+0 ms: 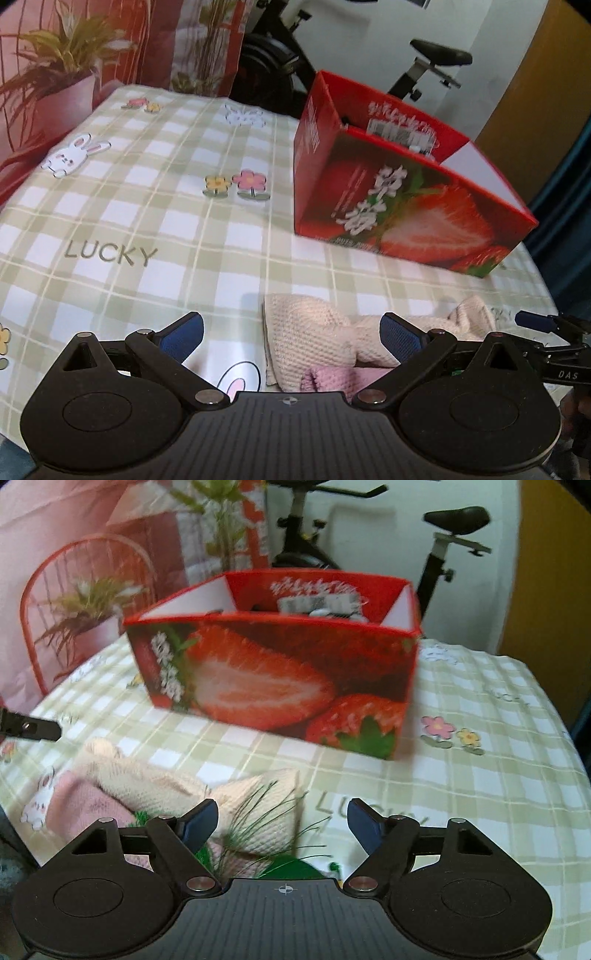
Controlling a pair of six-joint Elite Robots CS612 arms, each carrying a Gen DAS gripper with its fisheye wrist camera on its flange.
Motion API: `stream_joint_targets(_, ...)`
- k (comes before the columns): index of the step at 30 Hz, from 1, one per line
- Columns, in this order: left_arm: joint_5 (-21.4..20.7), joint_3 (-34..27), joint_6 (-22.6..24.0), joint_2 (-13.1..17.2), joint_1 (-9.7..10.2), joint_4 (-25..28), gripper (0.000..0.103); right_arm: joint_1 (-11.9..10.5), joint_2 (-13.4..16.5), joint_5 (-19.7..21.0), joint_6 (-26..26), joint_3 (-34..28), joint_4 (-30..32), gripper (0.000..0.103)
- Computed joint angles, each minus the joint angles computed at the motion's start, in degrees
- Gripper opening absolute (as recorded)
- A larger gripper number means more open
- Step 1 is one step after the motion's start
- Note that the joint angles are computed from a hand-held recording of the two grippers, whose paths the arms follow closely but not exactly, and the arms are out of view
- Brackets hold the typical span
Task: Organize soft objects
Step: 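Move both grippers back to the cream knit towel on the table, then close the left gripper on the cream towel while the right gripper grips it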
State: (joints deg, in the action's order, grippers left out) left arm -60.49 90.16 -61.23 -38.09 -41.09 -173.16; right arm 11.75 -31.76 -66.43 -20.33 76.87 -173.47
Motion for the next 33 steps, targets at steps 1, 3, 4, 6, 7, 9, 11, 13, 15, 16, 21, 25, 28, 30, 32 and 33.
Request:
stream_joint_targets(1, -0.62, -0.21, 0.0, 0.23, 0.16, -0.09, 0.101, 0.14, 0.22, -0.09, -0.4, -0.3, 0.42, 0.073)
stream_joint_targets(3, -2.16, -0.27, -0.12, 0.54, 0.51, -1.02, 0.094, 0.31, 0.58, 0.23, -0.42, -1.09, 1.58, 0.066)
stream_joint_targets(4, -3.04, -0.29, 0.04, 0.68, 0.72, -1.6, 0.093, 0.31, 0.77, 0.64, -0.21, -1.6, 2.22, 0.064)
stream_joint_targets(6, -4.29, -0.41, 0.2, 1.03, 1.02, -2.61, 0.091, 0.25, 1.09, 1.38, 0.47, -2.56, 3.08, 0.064)
stream_joint_targets(7, -4.81, -0.4, 0.1, 1.16, 1.17, -3.02, 0.091, 0.19, 1.28, 1.76, 0.81, -3.16, 3.78, 0.064)
stream_joint_targets(9, -5.53, -0.38, -0.87, 1.37, 1.36, -2.98, 0.089, 0.09, 1.75, 2.38, 1.54, -4.74, 6.24, 0.064)
stream_joint_targets(11, -6.72, -0.38, -2.29, 1.57, 1.68, -2.73, 0.089, 0.05, 2.31, 2.7, 2.34, -6.38, 8.73, 0.063)
stream_joint_targets(13, -8.01, -0.41, -3.08, 1.84, 1.95, -2.94, 0.088, 0.03, 2.78, 3.28, 2.66, -7.74, 11.11, 0.061)
stream_joint_targets(15, -7.97, -0.64, -2.83, 2.1, 2.01, -3.08, 0.087, 0.09, 3.18, 3.47, 2.83, -8.72, 12.34, 0.061)
stream_joint_targets(16, -8.03, -0.82, -2.42, 2.25, 2.08, -3.49, 0.085, 0.15, 3.31, 3.36, 2.89, -8.95, 12.34, 0.061)
stream_joint_targets(21, -9.31, -2.03, 0.4, 3.18, 2.62, -5.64, 0.038, 0.29, 3.56, 3.43, 3.55, -9.44, 12.09, 0.061)
stream_joint_targets(25, -6.72, -2.53, 1.19, 3.41, 2.41, -5.54, 0.028, 0.15, 3.51, 3.23, 3.91, -9.31, 11.52, 0.061)
stream_joint_targets(28, -4.49, -1.93, -0.55, 2.87, 2.46, -4.62, 0.027, -0.08, 3.51, 3.14, 4.8, -9.14, 10.57, 0.061)
stream_joint_targets(30, -2.16, -1.0, -2.86, 2.21, 2.38, -3.28, 0.027, -0.18, 3.56, 3.2, 5.08, -9.22, 10.46, 0.06)
stream_joint_targets(32, 0.12, 0.1, -5.77, 1.54, 2.34, -1.97, 0.027, -0.17, 3.63, 3.33, 4.98, -9.35, 10.49, 0.06)
stream_joint_targets(33, 0.97, 0.66, -7.05, 1.19, 2.33, -1.25, 0.027, -0.15, 3.67, 3.54, 4.53, -9.55, 10.95, 0.06)
